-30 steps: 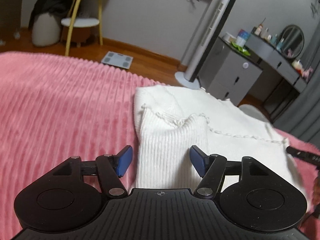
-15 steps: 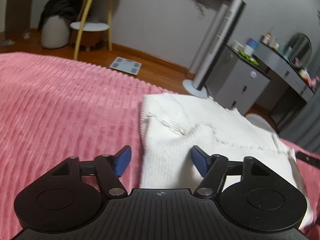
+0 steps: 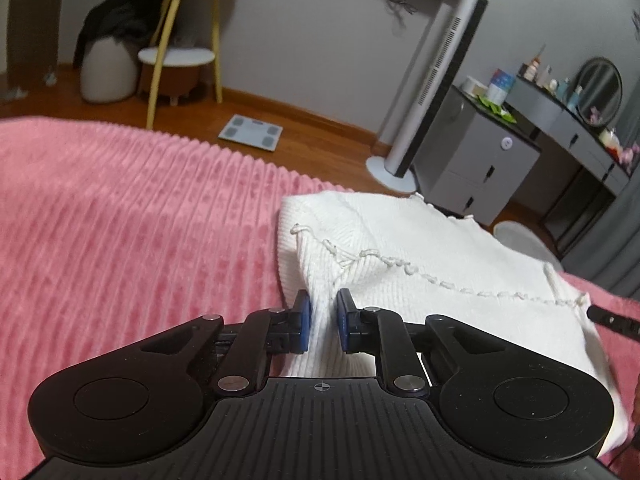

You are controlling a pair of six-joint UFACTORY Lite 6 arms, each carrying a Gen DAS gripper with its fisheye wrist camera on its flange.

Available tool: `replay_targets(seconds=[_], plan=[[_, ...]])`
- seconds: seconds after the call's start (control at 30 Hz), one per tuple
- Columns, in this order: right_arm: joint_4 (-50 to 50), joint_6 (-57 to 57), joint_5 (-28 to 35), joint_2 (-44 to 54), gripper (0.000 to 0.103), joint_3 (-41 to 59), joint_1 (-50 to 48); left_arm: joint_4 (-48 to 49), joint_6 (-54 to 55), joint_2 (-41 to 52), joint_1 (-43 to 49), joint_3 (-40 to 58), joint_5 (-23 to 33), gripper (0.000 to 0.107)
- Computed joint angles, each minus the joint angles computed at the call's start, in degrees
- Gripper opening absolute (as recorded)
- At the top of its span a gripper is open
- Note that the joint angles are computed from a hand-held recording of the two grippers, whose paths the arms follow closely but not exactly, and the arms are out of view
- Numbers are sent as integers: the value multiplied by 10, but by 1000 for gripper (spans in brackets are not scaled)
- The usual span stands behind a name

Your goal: Fold small clothes

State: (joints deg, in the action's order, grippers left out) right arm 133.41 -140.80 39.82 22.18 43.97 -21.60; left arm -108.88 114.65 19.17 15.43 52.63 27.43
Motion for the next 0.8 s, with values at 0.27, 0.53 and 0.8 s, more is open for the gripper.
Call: replay_targets(seconds=[0.27,0.53,0.8], plan=[[28,-22,-52,29,30,40,20,-15,28,-20,0,-13,12,16],[160,-153,-60,28,6,38,63,-23,45,-38,-7,-15,12,15],[267,-206,4,-57,6,-20,68,-59,51,-29,-32,46,-9,15]])
